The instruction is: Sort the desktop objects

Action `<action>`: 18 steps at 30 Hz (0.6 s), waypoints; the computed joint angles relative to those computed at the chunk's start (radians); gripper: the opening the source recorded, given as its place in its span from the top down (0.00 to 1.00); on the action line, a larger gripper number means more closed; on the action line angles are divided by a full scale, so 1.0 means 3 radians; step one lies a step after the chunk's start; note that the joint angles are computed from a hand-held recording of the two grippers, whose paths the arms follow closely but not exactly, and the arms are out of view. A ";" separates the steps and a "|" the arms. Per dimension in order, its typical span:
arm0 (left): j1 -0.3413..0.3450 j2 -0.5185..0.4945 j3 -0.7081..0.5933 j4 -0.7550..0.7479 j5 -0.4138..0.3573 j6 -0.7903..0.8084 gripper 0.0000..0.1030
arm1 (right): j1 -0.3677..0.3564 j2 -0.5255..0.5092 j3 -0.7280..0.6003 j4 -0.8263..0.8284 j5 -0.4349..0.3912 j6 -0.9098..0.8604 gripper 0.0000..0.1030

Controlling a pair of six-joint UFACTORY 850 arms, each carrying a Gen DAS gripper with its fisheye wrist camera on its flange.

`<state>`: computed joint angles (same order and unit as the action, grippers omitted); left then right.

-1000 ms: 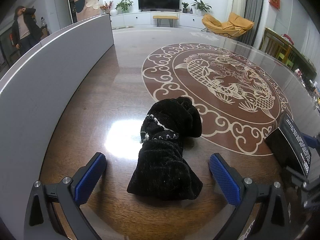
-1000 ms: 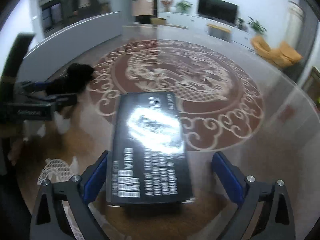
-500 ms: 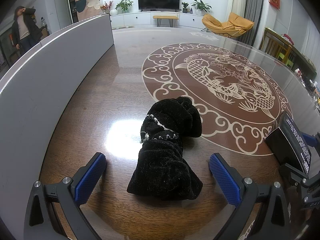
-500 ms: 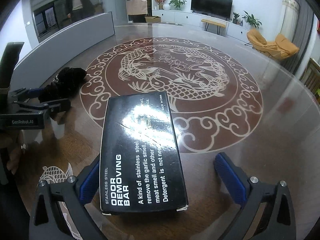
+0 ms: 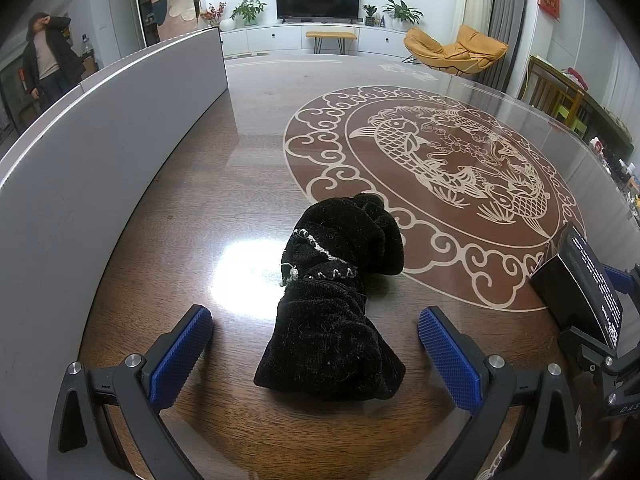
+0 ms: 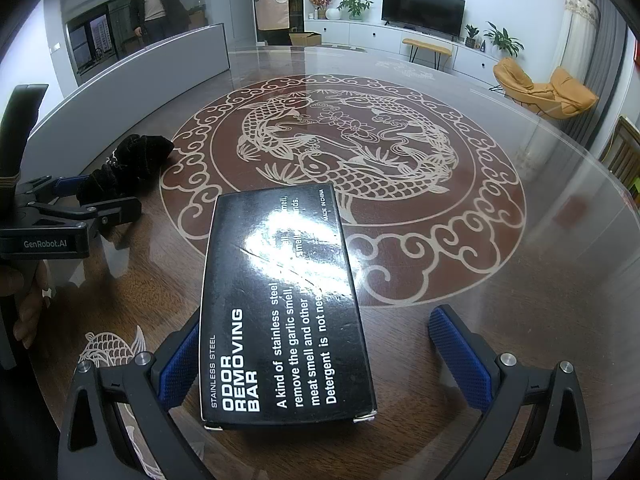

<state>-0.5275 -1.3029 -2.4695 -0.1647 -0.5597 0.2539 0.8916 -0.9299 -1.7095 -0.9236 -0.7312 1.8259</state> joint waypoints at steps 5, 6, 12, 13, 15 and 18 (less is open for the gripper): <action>0.0000 -0.0002 -0.0004 -0.0001 -0.0002 0.0002 0.00 | -0.0001 0.0000 0.0000 0.0001 0.0000 -0.0001 0.00; 0.0001 -0.0003 -0.0006 -0.0001 -0.0002 0.0003 0.00 | -0.0001 0.0000 0.0000 0.0001 0.0000 -0.0001 0.00; 0.0001 0.0010 0.0017 -0.0003 0.0007 0.0005 0.00 | -0.0001 -0.0001 -0.0003 0.0003 0.0001 -0.0004 0.00; 0.0001 0.0012 0.0021 -0.0004 0.0008 0.0007 0.00 | -0.0001 -0.0001 -0.0003 0.0003 0.0000 -0.0005 0.00; 0.0002 0.0013 0.0022 -0.0005 0.0009 0.0009 0.00 | -0.0001 -0.0001 -0.0003 0.0003 0.0000 -0.0004 0.00; 0.0003 0.0023 0.0039 -0.0008 0.0015 0.0012 0.00 | -0.0002 -0.0002 -0.0005 0.0004 0.0001 -0.0005 0.00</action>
